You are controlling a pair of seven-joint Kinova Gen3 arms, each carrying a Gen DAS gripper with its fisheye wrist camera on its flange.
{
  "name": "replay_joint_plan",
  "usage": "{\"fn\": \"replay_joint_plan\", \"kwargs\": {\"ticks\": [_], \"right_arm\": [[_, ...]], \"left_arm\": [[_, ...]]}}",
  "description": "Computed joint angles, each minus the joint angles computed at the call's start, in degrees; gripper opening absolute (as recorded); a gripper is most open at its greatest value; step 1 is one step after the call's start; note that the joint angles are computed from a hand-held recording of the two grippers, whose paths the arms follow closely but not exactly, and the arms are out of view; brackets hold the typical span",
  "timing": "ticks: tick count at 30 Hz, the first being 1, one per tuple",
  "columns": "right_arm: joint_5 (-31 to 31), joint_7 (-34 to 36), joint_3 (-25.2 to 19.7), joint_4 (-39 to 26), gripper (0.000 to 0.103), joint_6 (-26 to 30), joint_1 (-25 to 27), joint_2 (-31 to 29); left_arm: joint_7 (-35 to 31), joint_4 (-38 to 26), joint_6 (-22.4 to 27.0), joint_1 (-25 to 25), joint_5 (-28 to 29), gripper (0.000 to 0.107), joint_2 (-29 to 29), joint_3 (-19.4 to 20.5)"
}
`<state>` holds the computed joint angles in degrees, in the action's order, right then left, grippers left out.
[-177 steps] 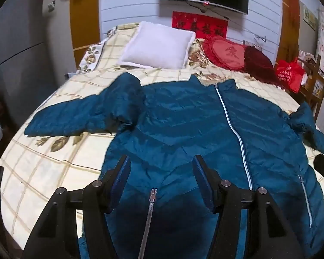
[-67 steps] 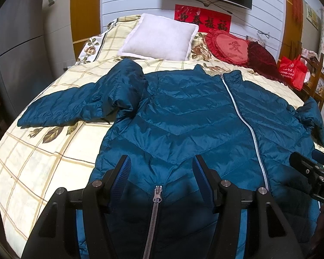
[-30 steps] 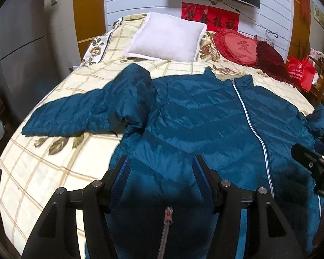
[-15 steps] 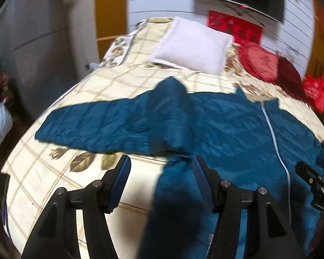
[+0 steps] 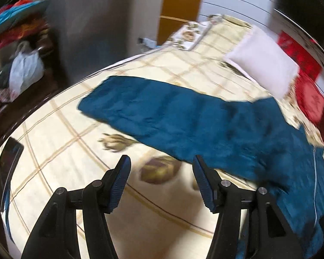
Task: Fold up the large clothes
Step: 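Move the left tool to the sleeve cuff and grasp it, then lift the sleeve with the left tool and fold it across the jacket body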
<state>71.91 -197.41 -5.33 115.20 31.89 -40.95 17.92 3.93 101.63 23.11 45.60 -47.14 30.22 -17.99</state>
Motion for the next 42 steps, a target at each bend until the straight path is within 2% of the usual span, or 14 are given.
{"fn": "replay_joint_plan", "kwargs": {"ticks": [3,9,12,16,19,21,24,28,29,31,33,36,38,42], "right_arm": [[-1.0,1.6,-0.1,-0.6,0.103,-0.3,0.2,0.5],[-1.1,2.6,0.7,-0.9,0.103,-0.9,-0.5,0.9],[-0.8,2.8,0.8,-1.4,0.103,-1.3,-0.5,1.5],[-3.0,6.7,1.2,-3.4,0.103,-1.5,-0.4,3.3],[-4.3,8.3,2.3,-4.2,0.103,-2.2,-0.8,4.4],[-4.6,8.2,3.1,-4.0,0.103,-3.5,-1.0,4.6],[-5.6,8.6,4.1,-4.0,0.103,-5.1,-1.2,5.0],[-7.4,10.5,5.2,-4.1,0.103,-6.1,-1.8,5.2],[-7.6,10.8,5.6,-4.1,0.103,-6.2,-2.1,5.2],[-8.0,11.1,6.2,-4.0,0.103,-6.2,-2.6,5.1],[-6.5,9.2,7.3,-3.3,0.103,-6.5,-3.5,4.8],[-5.3,7.0,7.3,-2.4,0.103,-6.1,-3.4,4.2],[-5.4,6.1,7.0,-1.8,0.103,-6.5,-2.7,3.7],[-4.7,3.5,6.6,0.0,0.103,-6.9,-2.3,2.3]], "left_arm": [[-3.5,-0.6,-0.4,-5.8,3.9,0.047,0.2,2.7],[-6.6,-1.6,-2.1,-11.6,12.0,0.047,1.9,2.3],[-8.8,-2.5,-2.3,-13.4,15.8,0.047,3.2,2.4],[-10.5,-3.6,-2.8,-13.2,19.1,0.047,4.7,0.7],[-12.8,-4.2,-4.0,-14.3,21.3,0.047,5.6,1.0],[-13.5,-4.4,-5.1,-13.3,22.6,0.047,6.3,-0.7],[-16.8,-2.7,-10.7,-12.4,28.0,0.047,6.6,-3.9],[-13.7,0.9,-20.0,-11.9,30.2,0.046,6.9,-6.8],[-13.2,1.9,-22.3,-12.9,30.1,0.042,6.7,-6.1],[-14.5,3.5,-27.0,-17.3,29.6,0.014,6.2,-1.7],[-17.2,6.3,-31.6,-21.3,31.5,0.011,5.0,2.5],[-19.1,10.2,-38.6,-23.0,31.7,0.008,2.1,4.6],[-22.9,12.0,-41.2,-19.9,33.9,0.008,-0.3,2.4],[-32.2,12.8,-41.0,-9.6,39.6,0.008,-4.8,-3.8]]}}
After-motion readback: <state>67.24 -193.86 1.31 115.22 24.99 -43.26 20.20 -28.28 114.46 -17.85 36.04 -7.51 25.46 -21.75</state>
